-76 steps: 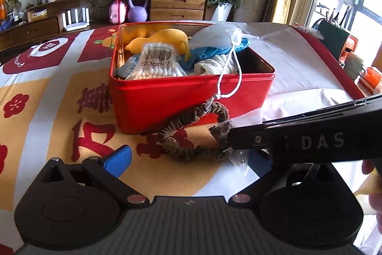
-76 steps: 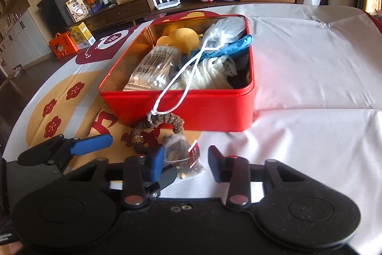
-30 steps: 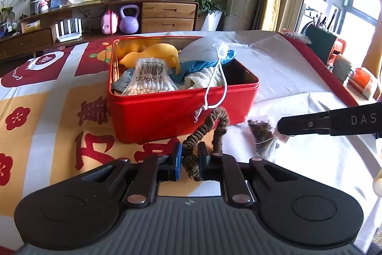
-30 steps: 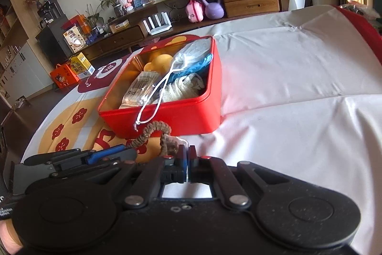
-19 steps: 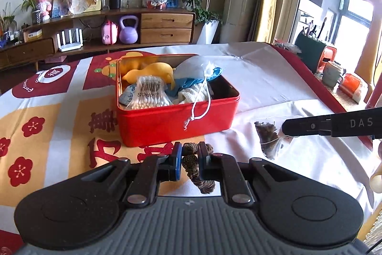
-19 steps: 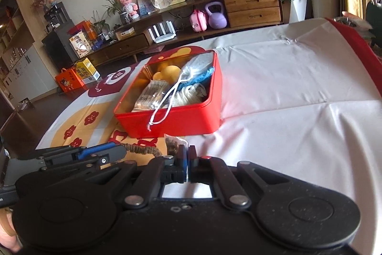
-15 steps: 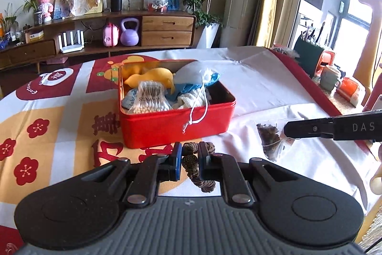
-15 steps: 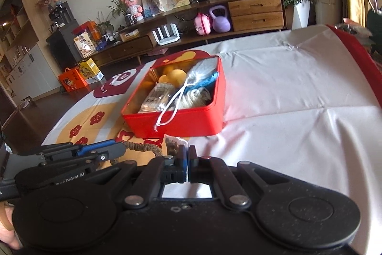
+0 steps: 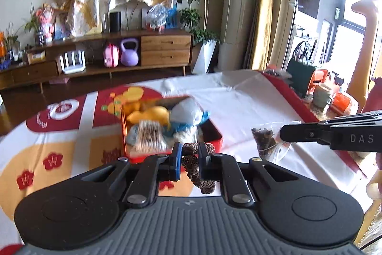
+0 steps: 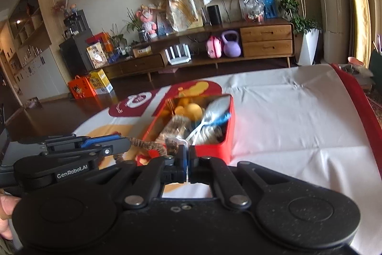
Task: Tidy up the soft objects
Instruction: 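Carry the bracelet with the left gripper while the right gripper carries the tea bag into the tin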
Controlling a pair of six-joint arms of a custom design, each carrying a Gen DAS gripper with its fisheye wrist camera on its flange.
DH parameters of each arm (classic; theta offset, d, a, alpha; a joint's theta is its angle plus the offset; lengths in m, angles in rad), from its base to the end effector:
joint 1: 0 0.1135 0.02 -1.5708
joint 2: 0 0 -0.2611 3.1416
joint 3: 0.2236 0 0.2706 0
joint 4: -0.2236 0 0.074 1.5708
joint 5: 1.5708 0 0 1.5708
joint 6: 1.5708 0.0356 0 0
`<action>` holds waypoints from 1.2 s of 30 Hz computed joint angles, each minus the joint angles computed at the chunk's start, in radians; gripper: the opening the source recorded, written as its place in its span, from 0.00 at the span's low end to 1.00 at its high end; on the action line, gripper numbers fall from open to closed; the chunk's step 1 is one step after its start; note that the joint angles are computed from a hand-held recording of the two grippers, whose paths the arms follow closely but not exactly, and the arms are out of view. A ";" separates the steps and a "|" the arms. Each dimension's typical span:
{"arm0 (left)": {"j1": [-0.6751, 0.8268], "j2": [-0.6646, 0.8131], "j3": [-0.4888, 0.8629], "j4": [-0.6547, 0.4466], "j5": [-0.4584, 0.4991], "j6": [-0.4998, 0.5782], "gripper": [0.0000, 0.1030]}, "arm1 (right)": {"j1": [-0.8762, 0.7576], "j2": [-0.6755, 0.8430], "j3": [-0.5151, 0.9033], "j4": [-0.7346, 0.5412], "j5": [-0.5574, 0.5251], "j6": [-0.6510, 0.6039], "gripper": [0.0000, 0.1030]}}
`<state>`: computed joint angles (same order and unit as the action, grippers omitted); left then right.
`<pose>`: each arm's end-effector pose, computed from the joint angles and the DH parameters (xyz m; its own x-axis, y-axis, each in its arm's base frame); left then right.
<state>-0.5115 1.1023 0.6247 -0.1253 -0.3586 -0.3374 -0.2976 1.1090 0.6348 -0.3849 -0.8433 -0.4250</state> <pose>0.2262 -0.1127 0.2176 -0.5349 -0.0552 -0.8431 0.0310 0.9959 -0.0849 0.2273 -0.0419 0.2062 -0.5477 -0.1188 -0.8282 -0.5457 0.8011 0.2459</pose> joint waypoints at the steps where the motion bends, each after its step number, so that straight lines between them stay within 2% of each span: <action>1: 0.001 0.001 0.013 -0.002 -0.002 0.011 0.13 | 0.008 -0.005 0.006 0.005 0.002 0.012 0.00; 6: 0.011 0.025 0.073 -0.003 -0.008 0.060 0.13 | 0.067 -0.006 0.026 0.053 0.032 0.064 0.00; 14: 0.084 0.118 0.161 0.022 0.030 0.114 0.13 | 0.207 0.067 0.075 0.174 0.160 0.142 0.00; 24: 0.210 0.297 0.276 0.059 0.126 0.147 0.13 | 0.320 0.277 0.202 0.283 0.296 0.177 0.00; 36: 0.306 0.537 0.380 0.129 0.223 0.143 0.13 | 0.405 0.584 0.413 0.293 0.387 0.228 0.01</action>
<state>-0.2053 1.6391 1.0043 0.0034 -0.1353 -0.1944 0.1072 1.6934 1.0482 -0.0920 -0.4567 -0.1970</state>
